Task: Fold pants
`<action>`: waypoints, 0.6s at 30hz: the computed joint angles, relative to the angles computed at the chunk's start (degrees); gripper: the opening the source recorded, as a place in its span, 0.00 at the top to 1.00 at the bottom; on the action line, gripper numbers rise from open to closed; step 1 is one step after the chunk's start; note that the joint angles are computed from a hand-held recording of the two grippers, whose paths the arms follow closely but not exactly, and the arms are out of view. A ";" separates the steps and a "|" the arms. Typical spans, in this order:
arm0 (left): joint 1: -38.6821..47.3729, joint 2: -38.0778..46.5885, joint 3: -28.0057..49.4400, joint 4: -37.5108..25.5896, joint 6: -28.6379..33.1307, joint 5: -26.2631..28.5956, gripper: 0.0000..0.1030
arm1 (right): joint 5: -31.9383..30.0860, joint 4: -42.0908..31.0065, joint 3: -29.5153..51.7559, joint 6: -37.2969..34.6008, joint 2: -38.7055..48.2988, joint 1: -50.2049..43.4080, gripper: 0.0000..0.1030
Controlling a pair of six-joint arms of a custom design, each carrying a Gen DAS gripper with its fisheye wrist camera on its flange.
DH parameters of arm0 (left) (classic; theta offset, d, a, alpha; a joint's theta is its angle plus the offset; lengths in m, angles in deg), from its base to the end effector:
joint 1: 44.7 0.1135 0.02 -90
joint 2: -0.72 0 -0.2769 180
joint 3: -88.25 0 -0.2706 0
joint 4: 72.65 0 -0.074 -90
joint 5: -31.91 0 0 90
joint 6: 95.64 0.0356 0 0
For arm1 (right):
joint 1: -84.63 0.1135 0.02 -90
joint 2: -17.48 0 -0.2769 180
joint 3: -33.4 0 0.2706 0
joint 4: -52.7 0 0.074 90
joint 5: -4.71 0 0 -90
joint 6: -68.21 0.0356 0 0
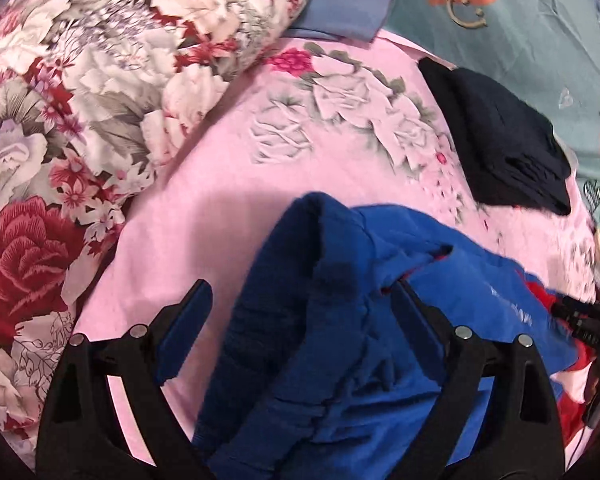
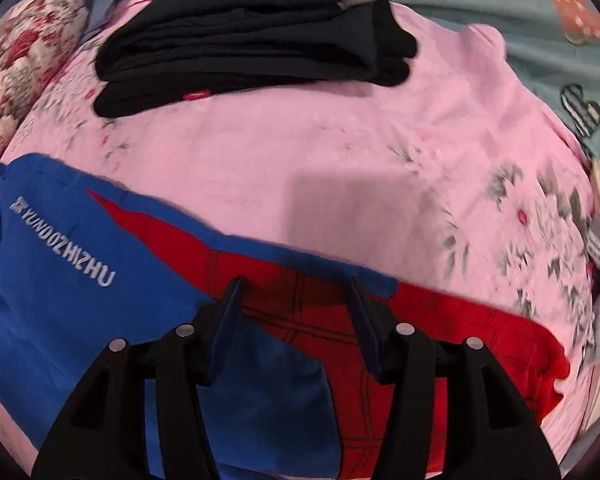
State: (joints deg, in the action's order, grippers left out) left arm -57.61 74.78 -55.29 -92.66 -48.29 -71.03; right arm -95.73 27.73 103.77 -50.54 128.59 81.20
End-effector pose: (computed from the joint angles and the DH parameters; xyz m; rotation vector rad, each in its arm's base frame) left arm 0.2129 -0.0406 0.1229 -0.7322 2.4320 -0.0889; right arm 0.3693 -0.0157 0.0959 -0.6398 2.6073 0.0755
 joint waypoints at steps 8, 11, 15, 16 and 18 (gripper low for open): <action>-2.13 0.93 0.97 -0.78 -0.14 -2.63 0.11 | 3.15 -2.03 7.83 -0.74 7.38 3.84 1.00; -2.32 3.12 1.50 -1.06 -2.09 -5.97 0.11 | 6.38 5.43 5.29 4.22 6.26 5.99 1.00; -0.86 5.38 1.27 0.77 -2.22 -5.23 0.11 | 2.61 3.34 13.98 13.67 12.33 4.60 0.99; -0.73 5.67 1.28 0.97 -1.86 -5.16 0.11 | 4.85 1.96 15.88 13.04 14.66 5.65 0.99; -0.59 5.72 1.17 1.27 -1.17 -5.24 0.09 | 10.74 5.79 14.72 11.58 14.57 7.53 0.70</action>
